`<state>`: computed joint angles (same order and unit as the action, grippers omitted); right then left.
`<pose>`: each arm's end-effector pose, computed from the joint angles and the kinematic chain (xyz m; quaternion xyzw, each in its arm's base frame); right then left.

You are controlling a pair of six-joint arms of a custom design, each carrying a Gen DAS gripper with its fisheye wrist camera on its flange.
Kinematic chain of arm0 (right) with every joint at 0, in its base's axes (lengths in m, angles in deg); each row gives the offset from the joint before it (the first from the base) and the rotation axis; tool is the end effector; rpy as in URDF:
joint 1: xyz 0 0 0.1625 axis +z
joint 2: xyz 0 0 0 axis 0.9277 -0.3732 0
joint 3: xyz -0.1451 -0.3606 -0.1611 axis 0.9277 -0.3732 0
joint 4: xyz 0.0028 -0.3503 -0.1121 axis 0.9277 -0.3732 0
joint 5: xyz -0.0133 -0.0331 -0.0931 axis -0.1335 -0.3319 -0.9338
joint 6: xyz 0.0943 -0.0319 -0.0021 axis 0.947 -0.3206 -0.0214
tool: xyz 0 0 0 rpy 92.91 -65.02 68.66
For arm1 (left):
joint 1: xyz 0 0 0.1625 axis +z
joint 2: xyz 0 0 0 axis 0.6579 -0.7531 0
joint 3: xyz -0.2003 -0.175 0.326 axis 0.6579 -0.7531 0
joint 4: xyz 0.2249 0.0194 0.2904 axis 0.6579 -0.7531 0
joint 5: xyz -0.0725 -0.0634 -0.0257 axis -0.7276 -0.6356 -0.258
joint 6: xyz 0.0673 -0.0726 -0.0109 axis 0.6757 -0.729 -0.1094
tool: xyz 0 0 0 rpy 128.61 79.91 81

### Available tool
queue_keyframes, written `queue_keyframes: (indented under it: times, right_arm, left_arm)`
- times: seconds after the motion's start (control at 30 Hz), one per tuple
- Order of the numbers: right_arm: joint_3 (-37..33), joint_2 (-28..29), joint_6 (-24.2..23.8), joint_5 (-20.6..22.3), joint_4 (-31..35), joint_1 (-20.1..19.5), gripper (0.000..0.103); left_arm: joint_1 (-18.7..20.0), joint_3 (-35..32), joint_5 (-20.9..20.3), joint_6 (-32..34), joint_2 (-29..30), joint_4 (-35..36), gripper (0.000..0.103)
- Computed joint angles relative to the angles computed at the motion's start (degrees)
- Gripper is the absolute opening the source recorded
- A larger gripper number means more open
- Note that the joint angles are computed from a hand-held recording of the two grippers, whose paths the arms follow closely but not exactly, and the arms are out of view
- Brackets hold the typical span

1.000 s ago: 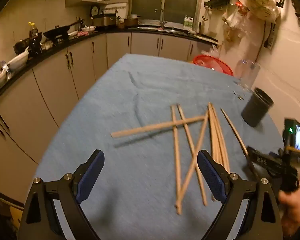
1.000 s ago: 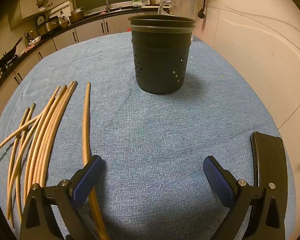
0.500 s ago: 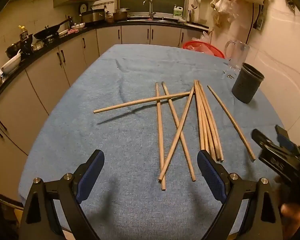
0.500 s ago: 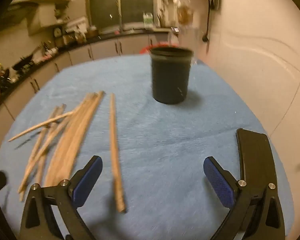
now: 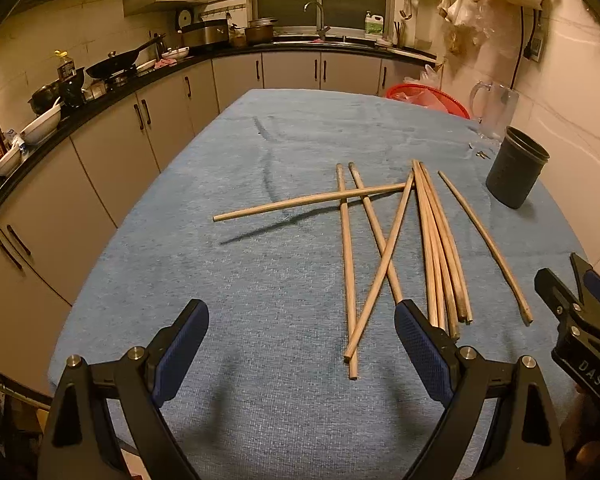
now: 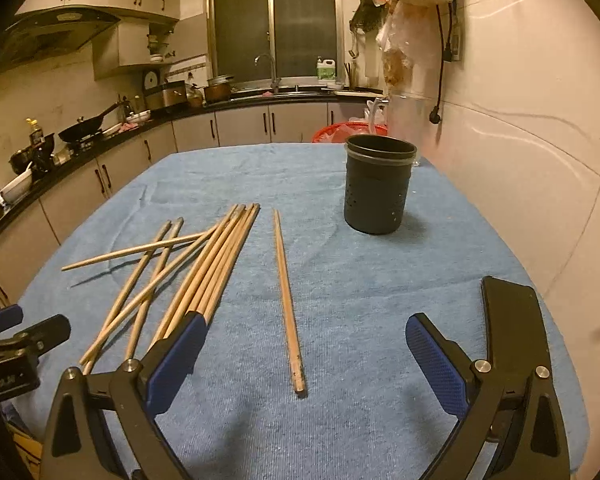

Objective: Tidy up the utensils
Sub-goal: 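Move both tools toward the scattered wooden chopsticks on the towel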

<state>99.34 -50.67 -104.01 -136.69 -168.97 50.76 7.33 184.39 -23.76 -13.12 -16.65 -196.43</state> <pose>0.3455 -0.5094 0.0816 0.1568 -0.8222 0.4261 0.3433 -0.1737 -0.5271 0.2809 0.1004 0.8571 -0.3428 0.3711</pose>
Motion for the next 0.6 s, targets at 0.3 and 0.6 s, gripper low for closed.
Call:
queue_keyframes:
  times: [0.3, 0.6]
  right_arm:
    - [0.33, 0.36, -2.86, 0.19, -3.22, 1.14, 0.096]
    - [0.57, 0.42, -3.68, 0.12, -3.18, 1.52, 0.092]
  left_arm:
    - [0.1, 0.58, 1.0, -0.69, 0.21, -0.55, 0.094]
    - [0.3, 0.82, 1.32, -1.17, 0.45, -0.85, 0.094]
